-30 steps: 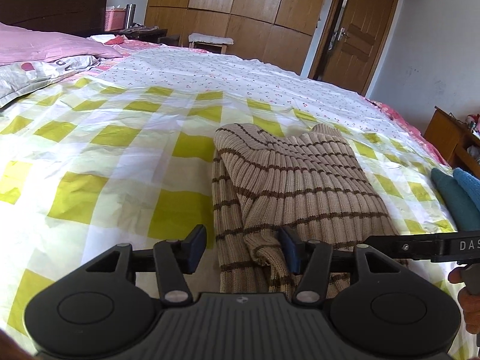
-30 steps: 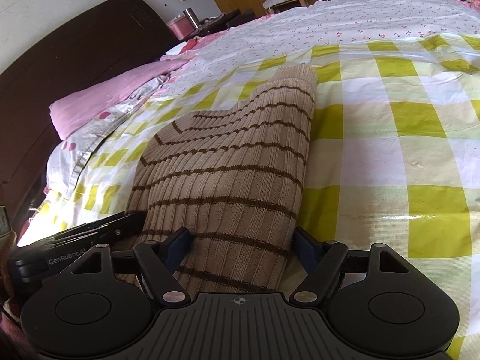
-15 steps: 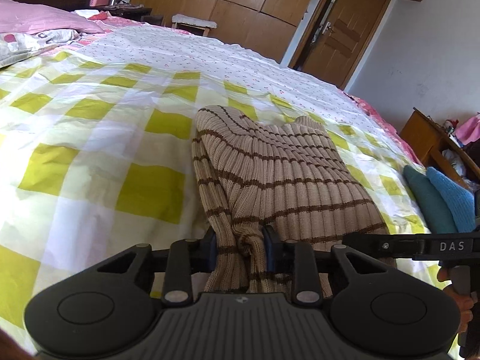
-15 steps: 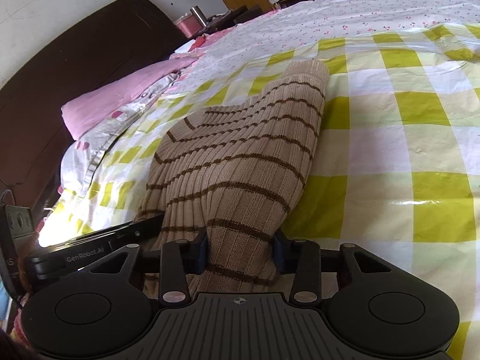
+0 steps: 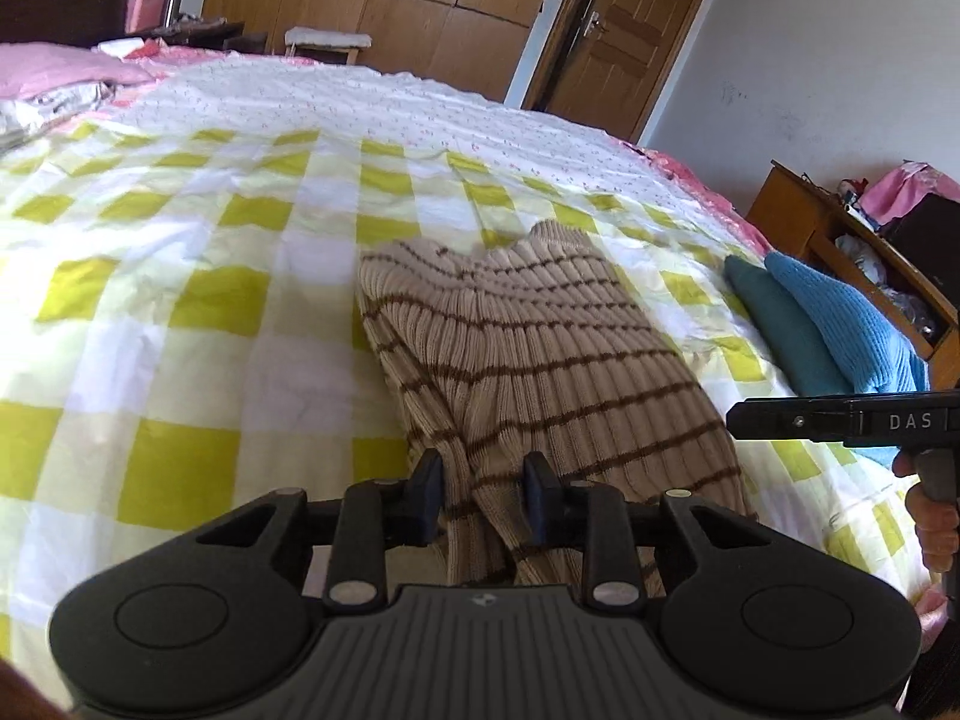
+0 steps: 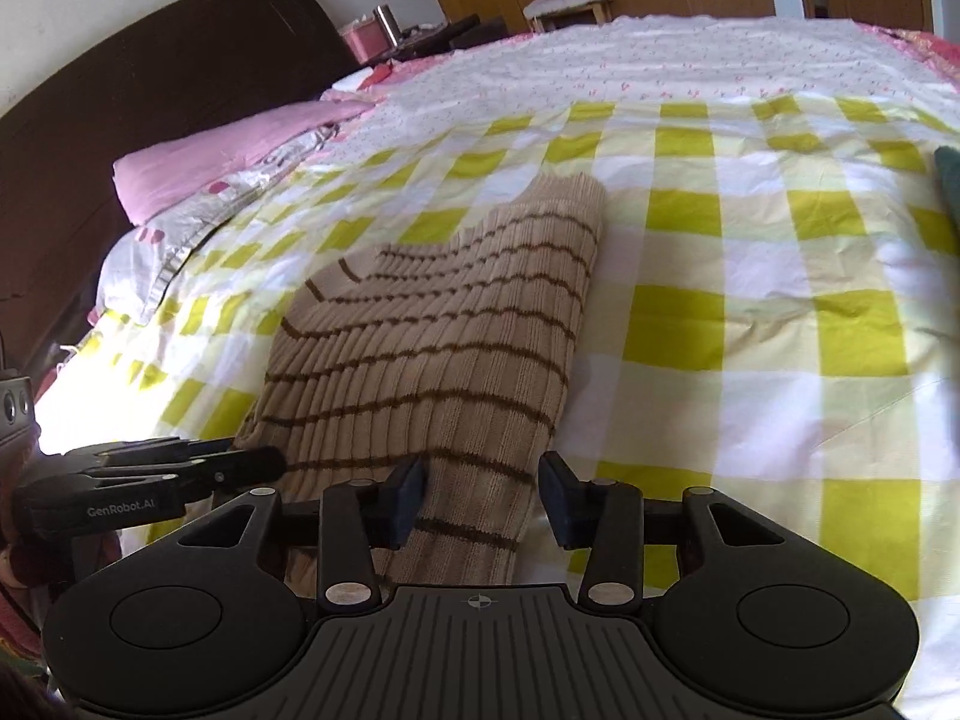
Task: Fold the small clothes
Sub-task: 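Release the sweater and smooth the folded bundle with both grippers, then press the striped sweater bundle flat with both open grippers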
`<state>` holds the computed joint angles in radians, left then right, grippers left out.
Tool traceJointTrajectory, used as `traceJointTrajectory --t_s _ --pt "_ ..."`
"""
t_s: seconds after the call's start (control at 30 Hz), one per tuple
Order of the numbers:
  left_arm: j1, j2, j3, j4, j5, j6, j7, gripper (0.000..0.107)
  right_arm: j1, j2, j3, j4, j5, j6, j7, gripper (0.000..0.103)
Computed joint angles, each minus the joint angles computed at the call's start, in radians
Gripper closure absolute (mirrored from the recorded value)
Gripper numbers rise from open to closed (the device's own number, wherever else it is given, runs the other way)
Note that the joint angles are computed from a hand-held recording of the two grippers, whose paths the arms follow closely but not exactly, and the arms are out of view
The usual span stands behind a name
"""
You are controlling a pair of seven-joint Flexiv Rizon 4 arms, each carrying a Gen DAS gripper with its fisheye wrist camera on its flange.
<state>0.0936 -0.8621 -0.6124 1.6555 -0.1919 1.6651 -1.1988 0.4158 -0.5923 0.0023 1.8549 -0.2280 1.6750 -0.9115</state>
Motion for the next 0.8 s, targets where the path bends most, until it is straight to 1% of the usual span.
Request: traceJointTrajectory --t_s 0.03,0.07,0.1,0.17,0.2,0.27,0.33,0.37,0.4,0.47,0.5,0.57,0.67,0.73,0.8 --pt "-0.018 0.006 0.020 -0.010 0.005 0.018 0.001 0.073 0.042 0.008 -0.052 0.019 0.006 0.042 0.006 0.060" --pt "-0.042 0.007 0.045 -0.031 0.013 0.041 0.002 0.073 0.059 0.009 -0.072 0.023 0.014 0.076 0.006 0.060" --pt "-0.070 0.001 0.073 -0.064 0.016 0.051 0.000 0.073 0.050 0.006 -0.059 0.018 0.019 0.092 0.001 0.060" --pt "-0.119 -0.027 0.115 -0.152 0.010 0.028 0.001 0.073 0.018 -0.015 -0.013 -0.015 0.017 0.103 -0.014 0.060" --pt "-0.152 -0.047 0.148 -0.203 0.001 0.014 0.000 0.073 0.013 -0.033 -0.001 -0.044 0.009 0.094 -0.022 0.063" --pt "-0.239 -0.086 0.255 -0.313 -0.025 -0.037 -0.007 0.073 0.019 -0.062 0.001 -0.080 0.007 0.085 -0.029 0.066" --pt "-0.322 -0.136 0.377 -0.432 -0.053 -0.123 -0.025 0.073 -0.018 -0.092 0.055 -0.122 -0.009 0.057 -0.040 0.070" --pt "-0.359 -0.160 0.445 -0.486 -0.055 -0.162 -0.051 0.074 -0.023 -0.106 0.064 -0.138 -0.014 0.048 -0.046 0.070" --pt "-0.377 -0.181 0.480 -0.523 -0.063 -0.191 -0.062 0.075 -0.025 -0.116 0.069 -0.151 -0.018 0.041 -0.050 0.071" --pt "-0.385 -0.208 0.501 -0.561 -0.060 -0.201 -0.078 0.075 -0.039 -0.140 0.088 -0.180 -0.019 0.027 -0.054 0.074" --pt "-0.400 -0.221 0.532 -0.582 -0.054 -0.201 -0.097 0.075 -0.041 -0.152 0.092 -0.195 -0.018 0.019 -0.053 0.076" --pt "-0.410 -0.237 0.553 -0.610 -0.047 -0.213 -0.122 0.076 -0.035 -0.173 0.086 -0.226 -0.013 0.005 -0.043 0.078" --pt "-0.400 -0.237 0.538 -0.607 -0.036 -0.209 -0.133 0.075 -0.009 -0.190 0.053 -0.258 -0.012 -0.017 -0.031 0.078" --pt "-0.390 -0.223 0.521 -0.585 -0.030 -0.197 -0.132 0.075 0.007 -0.185 0.035 -0.252 -0.012 -0.017 -0.027 0.078" --pt "-0.369 -0.196 0.485 -0.539 -0.033 -0.173 -0.128 0.075 0.030 -0.169 0.005 -0.227 -0.009 0.000 -0.022 0.077"
